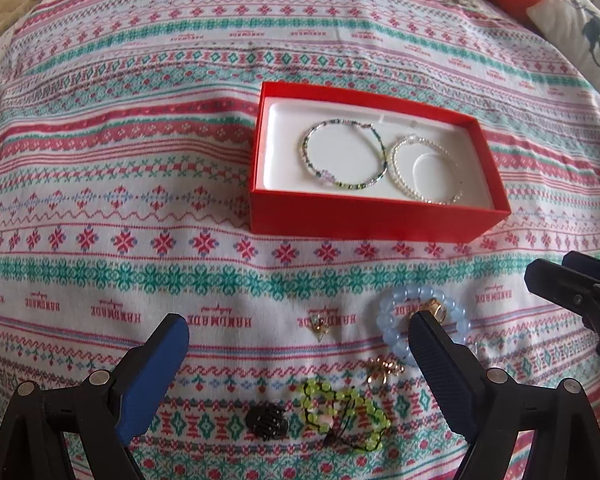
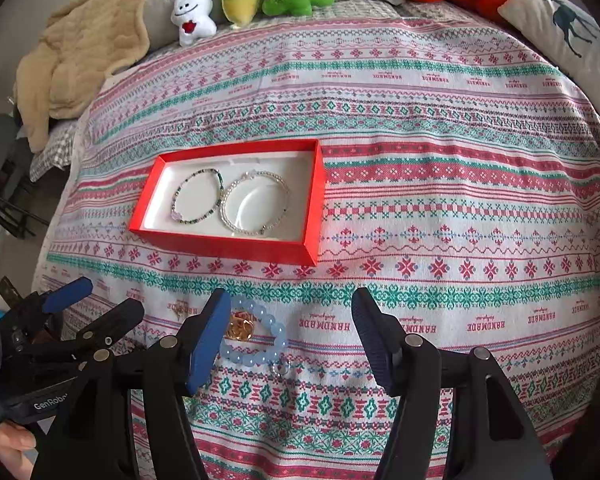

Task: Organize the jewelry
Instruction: 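Grasp the green bead bracelet with the left tool while the right grasps the light blue bead bracelet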

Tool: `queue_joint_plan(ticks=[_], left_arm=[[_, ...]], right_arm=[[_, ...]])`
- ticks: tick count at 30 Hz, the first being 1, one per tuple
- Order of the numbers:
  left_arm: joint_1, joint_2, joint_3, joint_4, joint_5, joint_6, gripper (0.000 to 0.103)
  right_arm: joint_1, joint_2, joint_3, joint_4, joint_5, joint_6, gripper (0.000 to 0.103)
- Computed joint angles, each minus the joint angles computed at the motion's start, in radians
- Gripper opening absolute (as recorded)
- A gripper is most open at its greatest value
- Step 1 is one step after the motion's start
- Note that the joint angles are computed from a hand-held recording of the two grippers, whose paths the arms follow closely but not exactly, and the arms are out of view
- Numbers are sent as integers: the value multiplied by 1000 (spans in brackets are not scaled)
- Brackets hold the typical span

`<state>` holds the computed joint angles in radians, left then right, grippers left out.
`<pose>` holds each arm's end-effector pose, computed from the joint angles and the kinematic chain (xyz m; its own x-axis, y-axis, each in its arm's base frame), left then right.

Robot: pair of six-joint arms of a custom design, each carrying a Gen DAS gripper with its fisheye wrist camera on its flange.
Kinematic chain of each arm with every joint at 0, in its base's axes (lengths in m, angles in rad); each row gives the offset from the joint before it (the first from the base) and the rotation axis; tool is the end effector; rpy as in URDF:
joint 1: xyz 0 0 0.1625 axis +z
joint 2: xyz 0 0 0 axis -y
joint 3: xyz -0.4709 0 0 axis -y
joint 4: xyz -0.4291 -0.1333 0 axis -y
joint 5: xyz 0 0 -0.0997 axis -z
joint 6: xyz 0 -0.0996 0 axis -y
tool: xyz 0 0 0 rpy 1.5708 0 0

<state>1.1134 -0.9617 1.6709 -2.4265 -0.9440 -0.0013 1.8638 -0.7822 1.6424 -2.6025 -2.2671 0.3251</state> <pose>-0.1395 -0.7176 0.2040 -0.7650 0.2797 -0.5801 0.4359 0.8880 -0.1467 0.2759 -0.6743 0.1109 -0.8169 0.1906 0.5444 -0.0250 0.9312 -0.3636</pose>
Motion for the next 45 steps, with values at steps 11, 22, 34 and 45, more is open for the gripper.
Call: queue_joint_plan(ticks=[11, 22, 34, 45], left_arm=[[14, -42, 22, 91, -16, -55, 90], [30, -51, 25, 180, -126, -77, 40], [25, 2, 8, 206, -80, -100, 16], [9, -2, 24, 101, -61, -62, 3]], right_arm=[[22, 18, 1, 92, -53, 19, 66], [34, 51, -20, 160, -48, 16, 66], [14, 45, -19, 163, -38, 52, 66], [-18, 48, -23, 169, -11, 79, 66]])
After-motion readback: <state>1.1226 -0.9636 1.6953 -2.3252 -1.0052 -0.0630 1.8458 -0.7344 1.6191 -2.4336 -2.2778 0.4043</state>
